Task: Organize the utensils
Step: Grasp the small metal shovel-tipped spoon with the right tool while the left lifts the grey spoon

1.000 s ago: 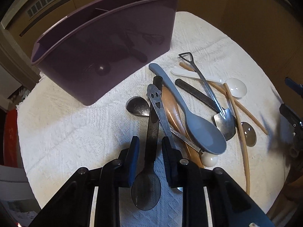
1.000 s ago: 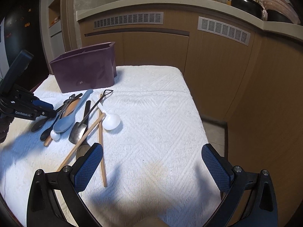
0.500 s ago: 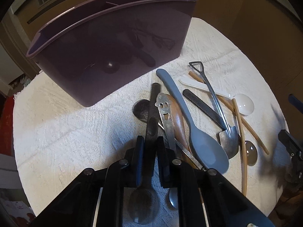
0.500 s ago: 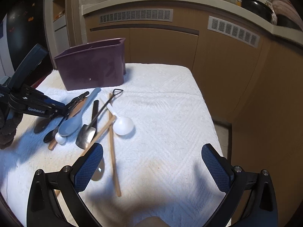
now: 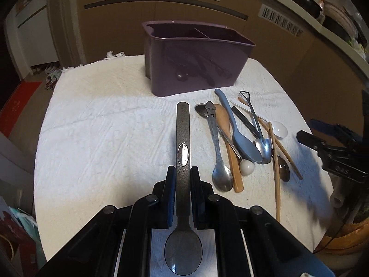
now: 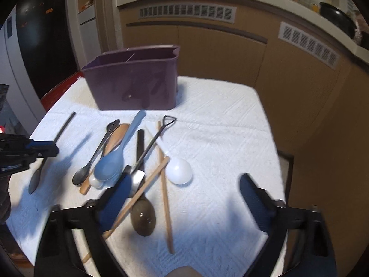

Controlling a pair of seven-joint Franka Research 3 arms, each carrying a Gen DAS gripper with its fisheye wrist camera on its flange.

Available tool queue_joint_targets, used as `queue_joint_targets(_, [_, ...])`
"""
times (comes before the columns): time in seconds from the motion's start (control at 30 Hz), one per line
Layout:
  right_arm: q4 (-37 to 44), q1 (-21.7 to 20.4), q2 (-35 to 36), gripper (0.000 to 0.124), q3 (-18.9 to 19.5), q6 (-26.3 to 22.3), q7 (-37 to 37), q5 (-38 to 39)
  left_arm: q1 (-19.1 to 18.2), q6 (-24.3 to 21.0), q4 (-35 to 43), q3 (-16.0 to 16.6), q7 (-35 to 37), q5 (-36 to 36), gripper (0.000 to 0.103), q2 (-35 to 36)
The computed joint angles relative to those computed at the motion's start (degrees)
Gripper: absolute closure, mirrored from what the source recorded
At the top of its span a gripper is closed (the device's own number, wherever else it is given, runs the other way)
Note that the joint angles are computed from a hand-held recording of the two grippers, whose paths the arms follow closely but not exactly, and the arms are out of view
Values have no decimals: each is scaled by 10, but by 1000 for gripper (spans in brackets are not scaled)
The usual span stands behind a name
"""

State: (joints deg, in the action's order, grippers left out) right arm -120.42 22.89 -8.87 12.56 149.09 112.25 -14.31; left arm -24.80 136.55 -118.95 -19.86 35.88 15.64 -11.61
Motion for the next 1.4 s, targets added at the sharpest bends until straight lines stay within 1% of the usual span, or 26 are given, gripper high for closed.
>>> queue_joint_targets(0.07, [37,15,33,92,-10,-38,-55,59,0,9,-22,2,-14,-7,93,-22])
queue_joint_targets(0.1, [51,19,46,96,-13,-49,-74,84,-1,14,-32,4,-17,-14,93,-32])
queue_joint_targets(0.13, [71,24,66,96,-17,-60,-94,112,-2,17,-39,6,-16,-20,93,-37])
queue_joint_targets(0.27, [134,35,119,96,-24,-88,-101,142,-1,36,-67,9,-21,-33,93,-60])
queue_joint_targets(0.37, [179,43,153,103,-30,-114,-103,167,1,48,-80,10,-22,-37,93,-73])
queue_joint_targets(0.4, [190,47,162,107,-33,-120,-96,165,1,52,-84,11,-23,-39,93,-77])
queue_joint_targets(0.47, [217,55,182,110,-39,-132,-79,151,2,57,-89,12,-23,-41,93,-80])
queue_joint_targets(0.57, [264,61,213,110,-50,-149,-61,138,4,63,-96,13,-22,-43,93,-85])
queue_joint_targets(0.67, [316,64,248,110,-57,-183,-53,144,4,74,-103,17,-19,-51,93,-87])
queue_joint_targets(0.83, [367,79,291,110,-72,-204,-17,122,4,80,-109,22,-10,-62,93,-85])
queue_joint_targets(0.9, [370,82,297,110,-76,-200,-8,117,3,82,-111,24,-5,-68,93,-85])
queue_joint_targets(1.13, [385,81,312,109,-75,-196,-16,131,4,78,-106,22,-1,-76,93,-75])
queue_joint_targets(1.23, [389,89,317,109,-79,-192,-19,116,4,77,-101,21,-1,-77,93,-71])
queue_joint_targets(1.33, [370,98,305,112,-78,-179,-25,103,4,75,-97,19,-3,-74,93,-69])
queue_joint_targets(1.4, [357,96,297,115,-73,-167,-36,109,5,72,-93,17,-6,-71,93,-68])
